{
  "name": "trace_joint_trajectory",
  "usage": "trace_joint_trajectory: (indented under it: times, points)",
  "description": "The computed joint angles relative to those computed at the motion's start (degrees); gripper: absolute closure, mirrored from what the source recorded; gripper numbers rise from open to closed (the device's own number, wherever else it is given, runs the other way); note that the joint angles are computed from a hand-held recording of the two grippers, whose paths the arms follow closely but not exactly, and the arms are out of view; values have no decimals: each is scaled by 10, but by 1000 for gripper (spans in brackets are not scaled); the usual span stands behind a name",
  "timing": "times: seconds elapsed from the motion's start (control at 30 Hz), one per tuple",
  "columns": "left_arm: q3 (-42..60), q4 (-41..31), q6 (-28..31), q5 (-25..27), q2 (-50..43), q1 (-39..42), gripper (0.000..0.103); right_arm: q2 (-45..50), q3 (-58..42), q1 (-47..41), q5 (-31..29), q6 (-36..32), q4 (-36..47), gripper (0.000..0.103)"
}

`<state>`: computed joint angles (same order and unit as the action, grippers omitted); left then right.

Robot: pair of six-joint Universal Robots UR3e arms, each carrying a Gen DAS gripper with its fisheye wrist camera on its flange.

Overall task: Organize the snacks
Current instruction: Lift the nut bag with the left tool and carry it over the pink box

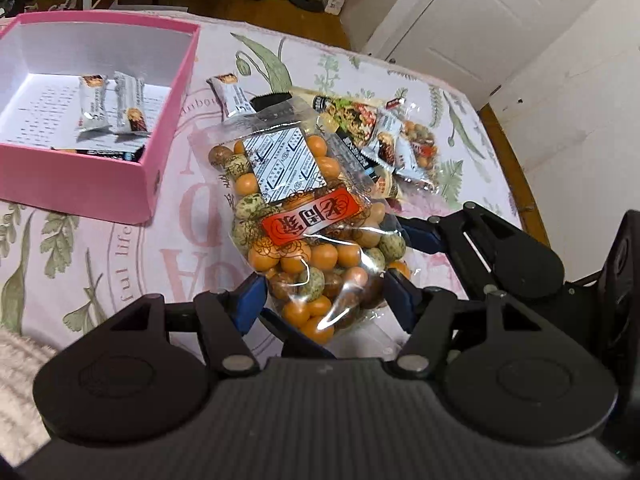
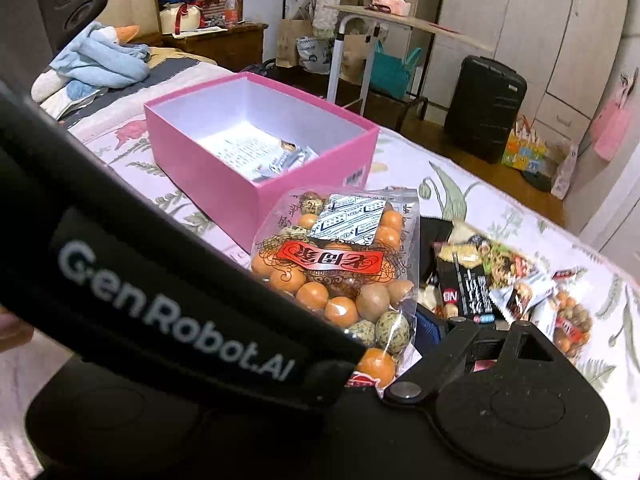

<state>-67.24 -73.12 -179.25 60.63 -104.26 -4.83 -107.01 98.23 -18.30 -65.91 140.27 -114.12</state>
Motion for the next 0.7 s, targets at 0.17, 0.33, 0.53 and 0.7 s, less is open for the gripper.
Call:
trace_joint_trajectory:
  times: [0.17, 0.33, 0.53, 0.7]
  points:
    - [20, -57, 25, -24, 27, 39, 40, 12, -59, 42, -18, 14, 28, 12]
    - [49, -105, 60, -43, 55, 92, 38, 52, -139, 82, -11, 20, 40, 12]
    - [164, -165, 82, -57, 7, 154, 38, 156, -230, 131, -1, 45, -16, 12]
    - [284, -178, 52, -64, -93, 192, 38, 289, -352, 177, 3, 38, -52, 12]
